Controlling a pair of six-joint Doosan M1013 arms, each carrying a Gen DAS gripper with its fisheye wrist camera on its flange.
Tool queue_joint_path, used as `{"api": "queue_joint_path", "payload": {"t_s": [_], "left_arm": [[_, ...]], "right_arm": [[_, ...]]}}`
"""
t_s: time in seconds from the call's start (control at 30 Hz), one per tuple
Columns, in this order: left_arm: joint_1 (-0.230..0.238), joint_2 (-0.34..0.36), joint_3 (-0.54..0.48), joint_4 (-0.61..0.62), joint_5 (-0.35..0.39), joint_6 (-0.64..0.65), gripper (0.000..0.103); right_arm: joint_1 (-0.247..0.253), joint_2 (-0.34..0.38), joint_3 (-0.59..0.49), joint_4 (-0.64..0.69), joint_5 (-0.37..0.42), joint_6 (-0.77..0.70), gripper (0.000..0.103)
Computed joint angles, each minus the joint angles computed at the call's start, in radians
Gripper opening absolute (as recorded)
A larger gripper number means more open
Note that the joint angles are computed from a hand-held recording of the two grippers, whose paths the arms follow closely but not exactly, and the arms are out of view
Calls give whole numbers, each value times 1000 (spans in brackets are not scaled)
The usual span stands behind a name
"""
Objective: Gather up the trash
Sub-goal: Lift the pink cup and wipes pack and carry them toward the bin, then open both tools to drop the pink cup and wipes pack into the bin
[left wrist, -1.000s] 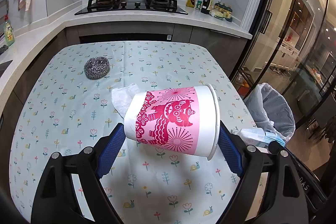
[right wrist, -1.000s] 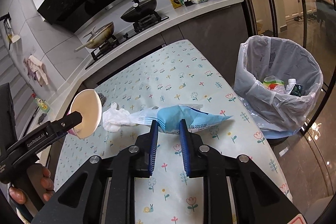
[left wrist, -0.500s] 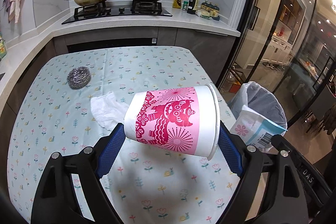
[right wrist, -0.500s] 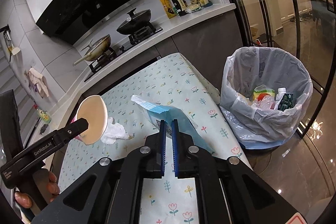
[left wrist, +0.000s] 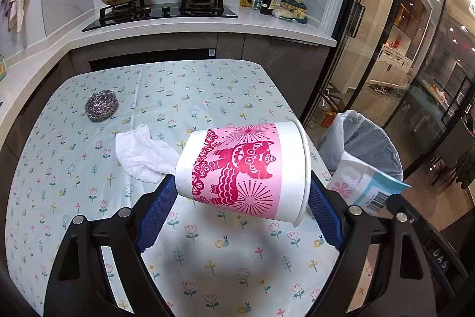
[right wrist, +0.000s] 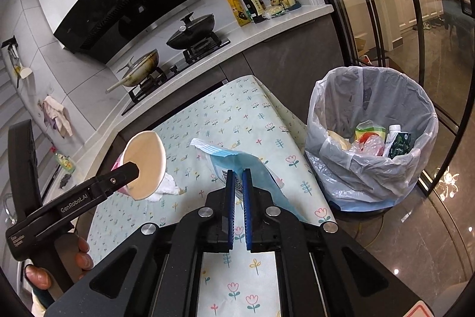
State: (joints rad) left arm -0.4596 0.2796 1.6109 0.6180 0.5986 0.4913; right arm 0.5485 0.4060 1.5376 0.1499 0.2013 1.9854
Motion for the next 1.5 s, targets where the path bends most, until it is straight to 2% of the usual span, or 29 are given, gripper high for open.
{"api": "queue_joint_path", "payload": {"t_s": [0.17, 0.3, 0.57, 0.67, 0.83, 0.97, 1.13, 1.27, 1.5], "left_arm": [[4, -8, 12, 6, -1, -23, 82], [4, -11, 15, 4, -4, -23, 82], [-9, 3, -13, 6, -7, 17, 82], [-18, 22, -39, -3, -3, 48, 82], [-35, 68, -104, -59, -6, 124, 82], [-52, 113, -164, -120, -14, 201, 82], [-67, 183, -257, -216, -8, 323, 82], [-76, 246, -341, -298, 13, 423, 82], [-90, 353, -484, -426, 61, 607, 82]], "right_arm": [[-1, -6, 8, 39, -5, -36, 6], [1, -12, 13, 0, -10, -3, 6], [-17, -26, 11, -253, -26, 240, 6], [-32, -28, 4, -387, -21, 360, 6], [-65, -23, -14, -520, 5, 477, 6], [-92, -11, -30, -538, 27, 485, 6], [-128, 14, -56, -494, 49, 440, 6], [-154, 36, -74, -451, 63, 403, 6], [-193, 65, -90, -443, 77, 421, 6]]}}
